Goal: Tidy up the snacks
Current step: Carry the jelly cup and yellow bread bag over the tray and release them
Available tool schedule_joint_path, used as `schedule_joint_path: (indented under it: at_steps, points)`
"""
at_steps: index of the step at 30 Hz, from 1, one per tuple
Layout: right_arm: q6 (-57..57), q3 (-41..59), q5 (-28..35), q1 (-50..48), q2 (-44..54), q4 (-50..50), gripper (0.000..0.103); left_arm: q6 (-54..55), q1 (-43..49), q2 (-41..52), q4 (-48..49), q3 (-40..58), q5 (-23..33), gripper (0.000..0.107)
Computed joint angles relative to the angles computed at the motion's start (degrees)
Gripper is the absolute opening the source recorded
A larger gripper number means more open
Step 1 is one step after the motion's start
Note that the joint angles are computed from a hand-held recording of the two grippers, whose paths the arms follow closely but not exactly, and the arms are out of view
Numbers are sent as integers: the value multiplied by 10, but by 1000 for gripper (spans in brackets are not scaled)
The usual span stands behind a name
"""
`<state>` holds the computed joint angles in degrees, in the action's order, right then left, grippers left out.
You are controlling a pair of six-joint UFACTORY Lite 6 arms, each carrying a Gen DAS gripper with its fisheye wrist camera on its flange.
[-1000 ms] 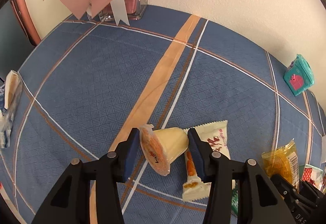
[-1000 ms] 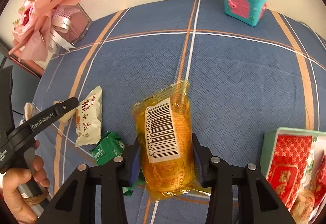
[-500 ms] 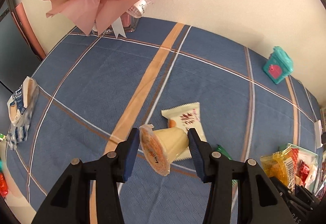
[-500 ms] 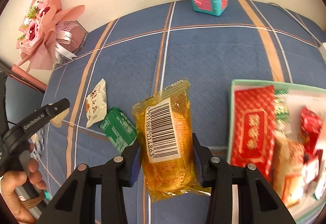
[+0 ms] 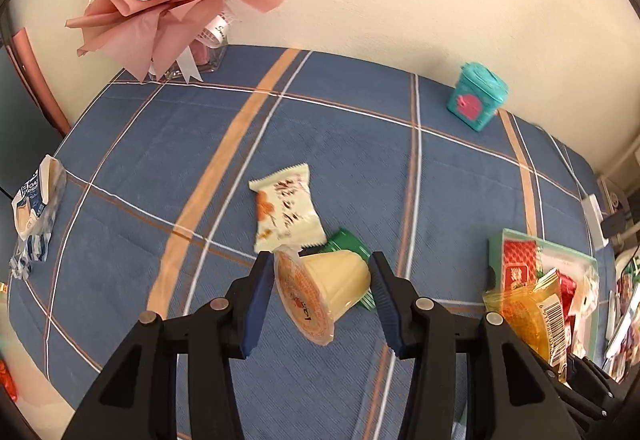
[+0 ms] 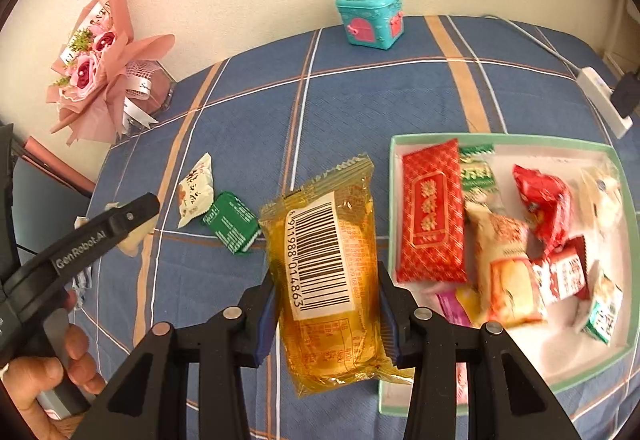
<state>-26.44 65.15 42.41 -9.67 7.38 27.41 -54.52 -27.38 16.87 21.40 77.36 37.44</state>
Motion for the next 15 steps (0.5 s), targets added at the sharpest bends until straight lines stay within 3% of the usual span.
schedule_joint_path:
  at_steps: [8,15]
  points:
    - [-15,-51,11,-47,-64,-13,45,-78,-72,-17,46,-2,22,50]
    - [-49,-34,31,-121,-59,-2,45,-104,-134,16,75,61,52,50]
